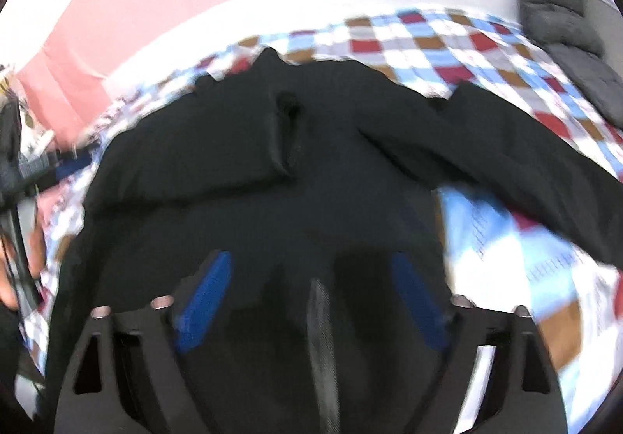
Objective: Fold large clothes
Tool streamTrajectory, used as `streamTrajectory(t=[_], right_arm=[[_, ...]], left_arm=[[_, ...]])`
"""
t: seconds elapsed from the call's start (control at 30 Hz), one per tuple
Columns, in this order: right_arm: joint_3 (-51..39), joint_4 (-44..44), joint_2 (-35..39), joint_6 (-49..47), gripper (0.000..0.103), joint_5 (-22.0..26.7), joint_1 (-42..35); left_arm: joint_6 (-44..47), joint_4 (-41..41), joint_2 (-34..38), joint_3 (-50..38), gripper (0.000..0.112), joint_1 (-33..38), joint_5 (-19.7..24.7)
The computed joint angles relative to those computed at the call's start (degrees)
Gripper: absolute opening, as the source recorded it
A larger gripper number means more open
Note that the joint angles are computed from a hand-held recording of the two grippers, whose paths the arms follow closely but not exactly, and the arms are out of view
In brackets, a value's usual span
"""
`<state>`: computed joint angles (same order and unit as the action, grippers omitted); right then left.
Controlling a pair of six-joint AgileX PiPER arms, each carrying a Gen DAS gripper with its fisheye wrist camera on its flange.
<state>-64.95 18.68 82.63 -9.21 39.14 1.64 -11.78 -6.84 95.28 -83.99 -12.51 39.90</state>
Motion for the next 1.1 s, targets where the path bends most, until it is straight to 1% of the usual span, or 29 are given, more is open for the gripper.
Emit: streamTrajectory(t=[0.03,0.07,0.1,0.2,0.27,0.3,0.33,0.37,0.4,0.43,0.5,0.57,0.63,0.7,0.77,0.8,0.83,0.9,1.0,1.1], right_arm=[[-2.9,0.5,2.7,0.4,0.053,-0.2,1.1],[-6.0,1.7,5.6,0.3,0.046,-0.6,2.1],[-9.0,2.7,8.6,0.1,0.04,-0.9,3.1],[-17.8,2.0,17.5,1.5,0.038,0.6,5.1],[-25.4,-3.3,24.9,5.6,0.031,3.3,6.2],[-28.9,-5.7,28.3,7.7,0.028,5.1,6.2],[-31.7,-8.6,30.9,10.8,0.028,6.5,6.2],[-33.6,-9.4,32.6,11.9,0.028,7.3,5.7],[-35.2,-7.9,33.6,11.3,0.028,8.1,4.8],[-35.5,-7.1,33.8,11.3,0.028,8.6,4.4],[-33.5,-9.2,31.5,12.1,0.028,8.1,5.1],[-29.3,-9.9,27.5,11.7,0.028,6.9,5.3],[-24.4,-7.5,23.2,9.7,0.028,5.4,4.0],[-18.2,-5.0,17.9,7.8,0.029,4.3,2.1],[-14.4,-2.3,14.3,6.0,0.039,3.9,0.0],[-13.3,-1.0,13.1,5.0,0.051,4.3,-1.5],[-10.4,1.1,10.6,3.3,0.061,4.1,-3.5],[-6.0,3.7,6.5,0.8,0.065,4.7,-7.4],[-2.7,4.7,3.1,-0.5,0.065,6.6,-12.0],[1.0,8.1,-0.5,-4.1,0.065,9.2,-18.7]], left_arm=[[0.0,0.1,0.0,0.7,0.045,2.2,0.5],[0.1,0.1,0.0,1.7,0.039,4.3,0.5],[0.2,0.1,0.2,2.5,0.038,5.9,0.6],[1.6,-1.8,1.5,5.0,0.038,9.6,-0.5],[2.7,-3.1,3.1,5.8,0.038,10.5,-1.9],[2.6,-3.2,3.5,6.7,0.038,10.2,-3.1],[2.5,-3.0,3.4,7.7,0.038,9.9,-4.2],[1.6,-1.9,3.8,7.8,0.038,9.2,-5.2],[1.3,-1.3,4.3,8.1,0.038,8.9,-6.5],[0.6,-0.2,4.7,8.0,0.038,8.6,-6.8],[-1.1,2.0,5.2,6.9,0.04,7.6,-6.0],[1.5,-0.9,4.0,7.3,0.04,7.8,-5.4],[4.1,-3.6,2.5,7.7,0.041,8.0,-4.3],[4.5,-3.6,-0.6,9.6,0.043,7.1,-3.9],[4.2,-3.3,-4.1,11.7,0.043,5.5,-3.2],[3.2,-2.2,-5.9,12.7,0.043,4.4,-2.7],[2.3,-1.2,-7.5,13.8,0.043,3.2,-2.5],[0.4,0.6,-11.1,16.0,0.045,0.4,-1.7],[-4.3,5.0,-15.7,18.4,0.046,-4.3,-0.2],[-9.8,9.0,-19.5,20.2,0.047,-8.8,1.9]])
